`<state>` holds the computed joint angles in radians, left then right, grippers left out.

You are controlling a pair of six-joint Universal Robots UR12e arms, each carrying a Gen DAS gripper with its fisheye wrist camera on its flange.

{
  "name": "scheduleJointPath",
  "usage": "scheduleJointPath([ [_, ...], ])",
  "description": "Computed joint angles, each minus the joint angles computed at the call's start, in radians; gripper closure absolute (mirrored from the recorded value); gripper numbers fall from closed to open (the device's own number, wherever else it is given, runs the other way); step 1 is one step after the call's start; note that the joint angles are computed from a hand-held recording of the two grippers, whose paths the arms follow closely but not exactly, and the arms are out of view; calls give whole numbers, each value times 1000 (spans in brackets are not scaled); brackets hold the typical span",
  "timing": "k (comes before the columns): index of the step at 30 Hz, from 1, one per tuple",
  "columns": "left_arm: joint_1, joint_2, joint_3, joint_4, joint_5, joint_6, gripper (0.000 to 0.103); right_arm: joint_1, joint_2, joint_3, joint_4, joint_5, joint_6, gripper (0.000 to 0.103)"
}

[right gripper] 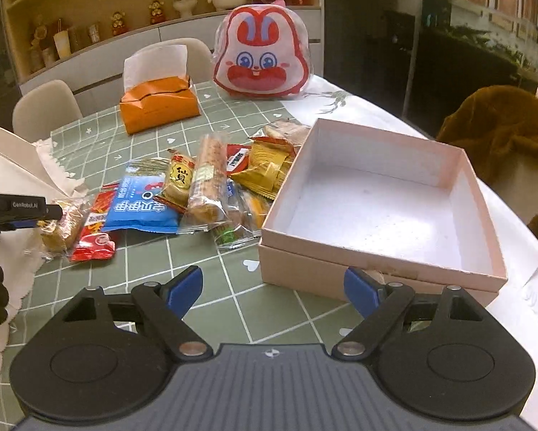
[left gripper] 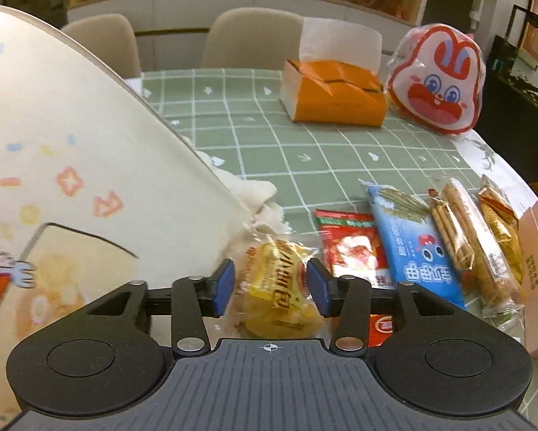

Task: Organize snacks
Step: 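Lower the left gripper onto the yellow bread bun packet and grasp it, then grasp the red spicy-strip packet with the right gripper while the left holds the bun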

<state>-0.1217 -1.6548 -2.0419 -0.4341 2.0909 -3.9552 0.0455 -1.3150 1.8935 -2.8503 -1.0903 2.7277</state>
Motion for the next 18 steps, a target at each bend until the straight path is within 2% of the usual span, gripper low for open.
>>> scheduleJointPath([
  [1, 5, -4, 8, -9, -26, 15, 48, 3, 1, 3, -5, -7, -2, 17],
  [4, 3, -20, 25, -32, -37, 72, 41, 0, 2, 4, 26, -3, -15, 17],
  [6, 2, -30, 36, -54, -39, 62, 39, -3, -2, 6, 50, -3, -22, 17],
  [9, -1, -34, 42, -57, -48, 68, 40, -6, -5, 13, 63, -1, -32, 17],
  [14, -14, -27, 40, -38, -102, 120, 45, -1, -5, 11, 76, -9, -47, 17],
  [18, -22, 2, 27, -80, -125, 69, 46, 23, -1, -9, 108, 12, -84, 17],
])
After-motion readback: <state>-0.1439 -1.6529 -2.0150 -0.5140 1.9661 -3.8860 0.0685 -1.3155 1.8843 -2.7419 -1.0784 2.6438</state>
